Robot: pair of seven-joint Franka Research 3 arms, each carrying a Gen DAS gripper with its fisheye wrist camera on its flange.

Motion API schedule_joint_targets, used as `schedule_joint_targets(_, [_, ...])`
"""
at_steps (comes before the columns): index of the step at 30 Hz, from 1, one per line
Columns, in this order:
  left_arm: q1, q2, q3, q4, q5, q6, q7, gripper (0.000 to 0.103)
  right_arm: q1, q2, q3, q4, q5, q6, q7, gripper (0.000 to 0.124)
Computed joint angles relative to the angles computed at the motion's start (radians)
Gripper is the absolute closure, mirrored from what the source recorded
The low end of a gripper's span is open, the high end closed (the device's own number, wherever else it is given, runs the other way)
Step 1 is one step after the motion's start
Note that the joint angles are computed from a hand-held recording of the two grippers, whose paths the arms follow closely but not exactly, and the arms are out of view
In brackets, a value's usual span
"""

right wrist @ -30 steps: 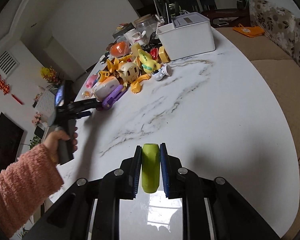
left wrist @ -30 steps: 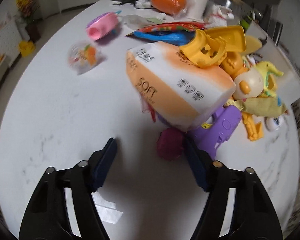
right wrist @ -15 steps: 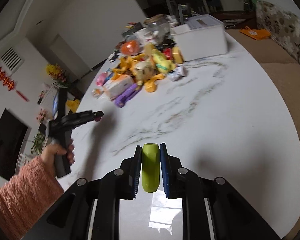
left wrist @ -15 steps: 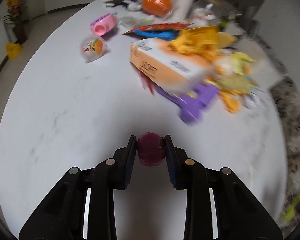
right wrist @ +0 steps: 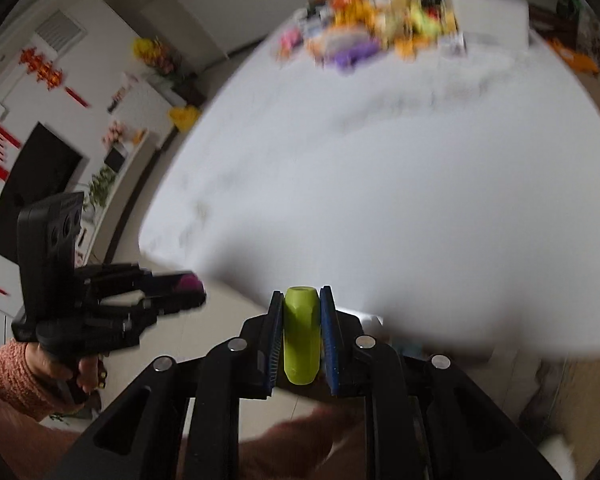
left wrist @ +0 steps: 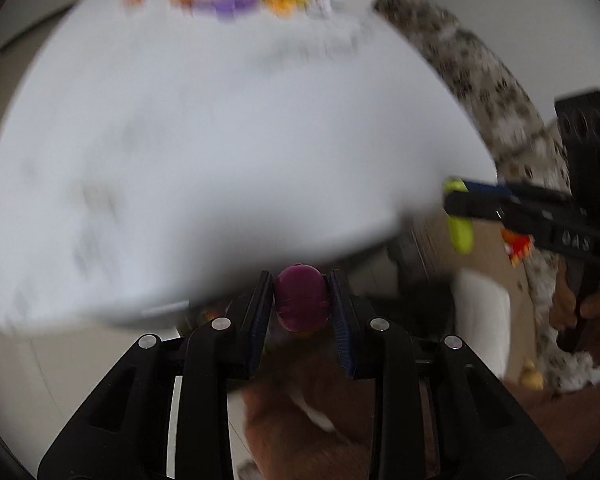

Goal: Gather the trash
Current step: 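Lower both held items and release them into the cardboard box, then grasp the purple toy gun with the right gripper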

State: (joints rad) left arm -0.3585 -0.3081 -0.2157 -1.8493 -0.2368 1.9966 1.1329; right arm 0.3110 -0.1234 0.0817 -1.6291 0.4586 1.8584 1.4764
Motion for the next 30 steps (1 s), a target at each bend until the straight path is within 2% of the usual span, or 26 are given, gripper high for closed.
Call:
schedule_joint_targets(2, [-0.023, -0.059, -0.007, -0.136, -0.051, 0.030, -0.016, 0.075, 0.008, -0.065, 0.018, -0.134, -0.026, 0.025, 0.036, 0.106])
schedule_joint_targets(5, [-0.041, -0.069, -0.023, -0.293, -0.072, 0.107, -0.043, 0.075, 0.021, -0.116, 0.038, -0.299, -0.046, 0.094, 0.065, 0.106])
schedule_joint_targets(8, [-0.044, -0.025, -0.036, -0.426, -0.079, 0.222, -0.114, 0.075, 0.036, -0.109, 0.061, -0.465, -0.078, 0.231, 0.084, 0.105])
schedule_joint_targets(9, [-0.046, 0.001, -0.041, -0.454, -0.067, 0.248, -0.129, 0.071, 0.040, -0.097, 0.065, -0.494, -0.097, 0.265, 0.087, 0.097])
schedule_joint_targets(10, [-0.047, 0.033, -0.040, -0.455, -0.056, 0.242, -0.138, 0.064, 0.040, -0.070, 0.079, -0.520, -0.147, 0.301, 0.118, 0.064])
schedule_joint_targets(11, [-0.039, 0.085, -0.046, -0.459, -0.060, 0.239, -0.139, 0.041, 0.042, -0.052, 0.084, -0.532, -0.183, 0.318, 0.152, 0.051])
schedule_joint_targets(12, [-0.049, 0.103, -0.030, -0.471, -0.073, 0.254, -0.126, 0.031, 0.044, -0.038, 0.089, -0.561, -0.224, 0.350, 0.184, 0.048])
schedule_joint_targets(14, [-0.045, 0.154, -0.028, -0.475, -0.087, 0.259, -0.113, 0.030, 0.050, -0.011, 0.087, -0.578, -0.287, 0.350, 0.222, 0.051])
schedule_joint_targets(16, [-0.030, 0.167, -0.027, -0.467, -0.069, 0.225, -0.128, 0.029, 0.057, 0.004, 0.073, -0.570, -0.284, 0.321, 0.229, 0.051])
schedule_joint_targets(18, [-0.022, 0.123, -0.022, -0.495, -0.091, 0.248, -0.124, 0.024, 0.060, -0.020, 0.059, -0.563, -0.272, 0.297, 0.208, 0.050])
schedule_joint_targets(21, [-0.025, 0.034, -0.008, -0.504, -0.121, 0.233, -0.120, 0.024, 0.062, -0.055, 0.040, -0.497, -0.211, 0.216, 0.151, 0.050])
schedule_joint_targets(23, [-0.028, -0.040, -0.002, -0.487, -0.096, 0.196, -0.119, 0.024, 0.067, -0.070, 0.019, -0.412, -0.112, 0.141, 0.085, 0.050])
schedule_joint_targets(26, [-0.032, -0.128, -0.004, -0.432, -0.035, 0.141, -0.136, 0.017, 0.079, -0.064, -0.005, -0.251, 0.070, 0.070, -0.035, 0.045])
schedule_joint_targets(28, [-0.035, -0.168, 0.001, -0.409, -0.009, 0.125, -0.144, 0.017, 0.076, -0.027, 0.005, -0.132, 0.100, 0.091, -0.059, 0.025])
schedule_joint_targets(30, [-0.028, -0.193, -0.003, -0.362, 0.031, 0.097, -0.170, 0.015, 0.070, 0.041, 0.020, -0.016, 0.082, 0.178, -0.053, 0.026])
